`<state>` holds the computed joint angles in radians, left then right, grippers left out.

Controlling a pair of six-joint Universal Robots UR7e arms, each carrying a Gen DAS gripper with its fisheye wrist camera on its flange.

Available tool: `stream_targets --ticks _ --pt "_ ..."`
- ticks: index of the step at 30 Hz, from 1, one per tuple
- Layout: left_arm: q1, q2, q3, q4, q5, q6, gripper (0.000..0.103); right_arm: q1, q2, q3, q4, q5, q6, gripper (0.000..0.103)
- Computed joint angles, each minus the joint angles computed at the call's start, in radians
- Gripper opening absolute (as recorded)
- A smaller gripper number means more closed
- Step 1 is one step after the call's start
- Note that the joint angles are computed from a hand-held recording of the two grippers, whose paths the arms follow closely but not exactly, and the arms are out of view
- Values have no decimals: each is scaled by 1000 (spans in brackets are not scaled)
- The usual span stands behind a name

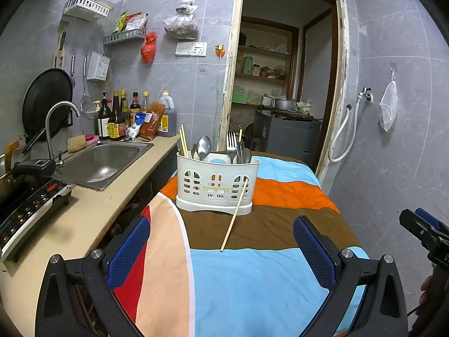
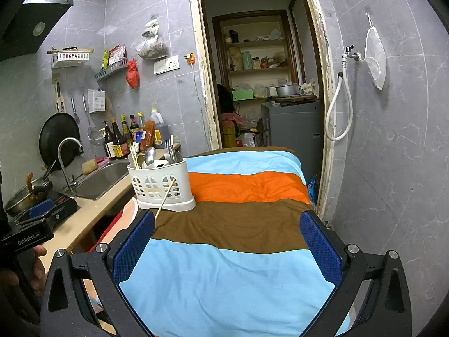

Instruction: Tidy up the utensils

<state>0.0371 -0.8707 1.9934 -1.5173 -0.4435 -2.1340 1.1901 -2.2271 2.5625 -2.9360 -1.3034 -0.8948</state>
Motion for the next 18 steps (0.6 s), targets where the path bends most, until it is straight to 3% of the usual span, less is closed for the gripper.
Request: stream_targets --ticks 18 --pt "-1 6 -5 6 0 -4 103 -9 -10 1 10 6 -1 101"
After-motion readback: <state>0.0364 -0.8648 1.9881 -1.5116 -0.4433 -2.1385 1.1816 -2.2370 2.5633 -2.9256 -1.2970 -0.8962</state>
